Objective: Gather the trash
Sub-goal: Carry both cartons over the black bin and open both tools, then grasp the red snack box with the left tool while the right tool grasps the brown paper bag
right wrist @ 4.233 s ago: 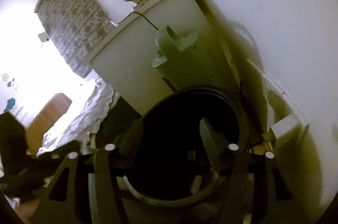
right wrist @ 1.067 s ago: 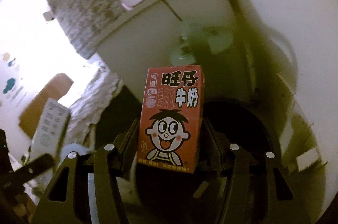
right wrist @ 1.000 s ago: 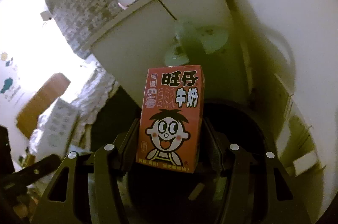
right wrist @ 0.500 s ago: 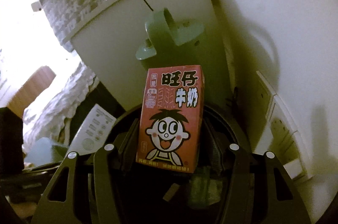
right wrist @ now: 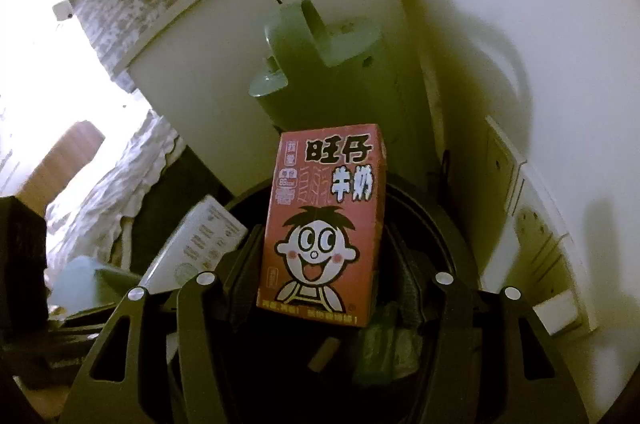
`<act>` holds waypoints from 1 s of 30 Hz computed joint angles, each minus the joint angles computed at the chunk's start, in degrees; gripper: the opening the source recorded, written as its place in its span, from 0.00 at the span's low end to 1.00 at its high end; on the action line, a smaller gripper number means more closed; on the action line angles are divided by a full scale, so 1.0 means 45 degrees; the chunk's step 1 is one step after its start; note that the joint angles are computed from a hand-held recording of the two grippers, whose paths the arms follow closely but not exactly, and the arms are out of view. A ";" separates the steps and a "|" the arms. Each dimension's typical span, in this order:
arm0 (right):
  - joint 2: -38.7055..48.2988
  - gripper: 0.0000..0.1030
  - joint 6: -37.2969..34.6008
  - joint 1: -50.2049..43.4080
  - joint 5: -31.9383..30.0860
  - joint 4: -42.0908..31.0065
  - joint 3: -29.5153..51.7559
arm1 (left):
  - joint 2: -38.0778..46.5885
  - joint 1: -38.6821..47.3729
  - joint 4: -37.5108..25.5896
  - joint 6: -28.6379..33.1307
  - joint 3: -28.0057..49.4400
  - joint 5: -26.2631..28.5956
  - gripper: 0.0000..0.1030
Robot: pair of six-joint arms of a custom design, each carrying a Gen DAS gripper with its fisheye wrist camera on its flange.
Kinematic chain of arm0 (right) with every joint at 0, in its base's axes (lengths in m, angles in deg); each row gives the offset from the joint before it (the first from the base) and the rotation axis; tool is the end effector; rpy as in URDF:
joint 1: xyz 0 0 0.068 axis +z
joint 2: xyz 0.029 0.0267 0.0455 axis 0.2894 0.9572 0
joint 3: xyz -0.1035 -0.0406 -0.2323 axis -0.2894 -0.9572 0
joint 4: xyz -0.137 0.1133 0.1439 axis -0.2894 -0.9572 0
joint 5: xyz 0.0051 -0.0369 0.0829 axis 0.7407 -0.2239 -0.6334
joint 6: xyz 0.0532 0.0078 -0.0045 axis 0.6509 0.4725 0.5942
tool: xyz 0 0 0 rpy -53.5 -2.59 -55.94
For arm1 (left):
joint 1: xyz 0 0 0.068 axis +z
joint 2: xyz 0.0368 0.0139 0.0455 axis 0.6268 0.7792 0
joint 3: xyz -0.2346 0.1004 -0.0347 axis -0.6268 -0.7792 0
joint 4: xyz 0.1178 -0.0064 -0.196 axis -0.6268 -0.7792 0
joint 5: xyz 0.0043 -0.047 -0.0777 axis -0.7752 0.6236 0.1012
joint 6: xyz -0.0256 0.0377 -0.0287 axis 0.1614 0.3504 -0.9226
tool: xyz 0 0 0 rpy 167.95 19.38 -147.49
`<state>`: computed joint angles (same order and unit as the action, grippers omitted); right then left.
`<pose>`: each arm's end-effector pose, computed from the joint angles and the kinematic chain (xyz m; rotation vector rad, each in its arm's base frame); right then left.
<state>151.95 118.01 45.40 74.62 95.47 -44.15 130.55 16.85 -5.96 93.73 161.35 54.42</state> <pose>0.1606 0.0645 0.0968 0.9033 2.0632 0.0947 0.3360 -0.1560 0.1052 1.0796 2.4972 -0.8014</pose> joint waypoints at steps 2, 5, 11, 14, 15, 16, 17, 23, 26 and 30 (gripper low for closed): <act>0.0016 0.58 0.0087 -0.0002 -0.0003 0.0085 -0.0052 | -0.0215 0.0057 0.0131 -0.0038 -0.0221 0.0004 0.65; 0.0004 0.65 0.0361 0.0190 0.0262 0.0045 -0.0094 | -0.0717 0.0258 0.0241 0.0095 -0.0702 0.0082 0.66; 0.0114 0.65 0.0539 0.0581 0.0636 0.0191 -0.0080 | -0.2269 0.1209 -0.0070 0.0756 -0.1763 0.1093 0.66; 0.0220 0.65 0.0410 0.1189 0.1120 -0.0074 0.0283 | -0.3633 0.2696 -0.0877 0.1947 -0.2559 0.2309 0.77; 0.0288 0.65 0.0389 0.1515 0.1365 -0.0288 0.0500 | -0.4302 0.3647 -0.1322 0.2606 -0.2962 0.2892 0.84; 0.0396 0.65 0.0177 0.1961 0.1663 -0.0396 0.0769 | -0.4652 0.4288 -0.1674 0.3066 -0.3116 0.3282 0.85; 0.0539 0.65 -0.0055 0.2319 0.1842 -0.0449 0.1015 | -0.4890 0.5209 -0.2529 0.3978 -0.3045 0.3734 0.86; 0.2104 0.72 -0.2497 0.4930 0.1947 -0.1282 0.4292 | -0.3058 1.1363 -0.7564 0.8828 0.0092 0.4793 0.86; 0.3427 0.73 -0.4630 0.5855 0.1054 -0.1814 0.7404 | -0.1186 1.3312 -0.7081 0.7843 0.2453 0.4405 0.86; 0.6186 0.73 -0.7047 0.6405 -0.0479 -0.4165 1.3345 | 0.1955 1.4277 -0.7169 0.5494 0.6750 0.3952 0.86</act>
<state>179.78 86.29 74.22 72.46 76.73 15.90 139.34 81.09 -38.22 118.45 191.73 72.21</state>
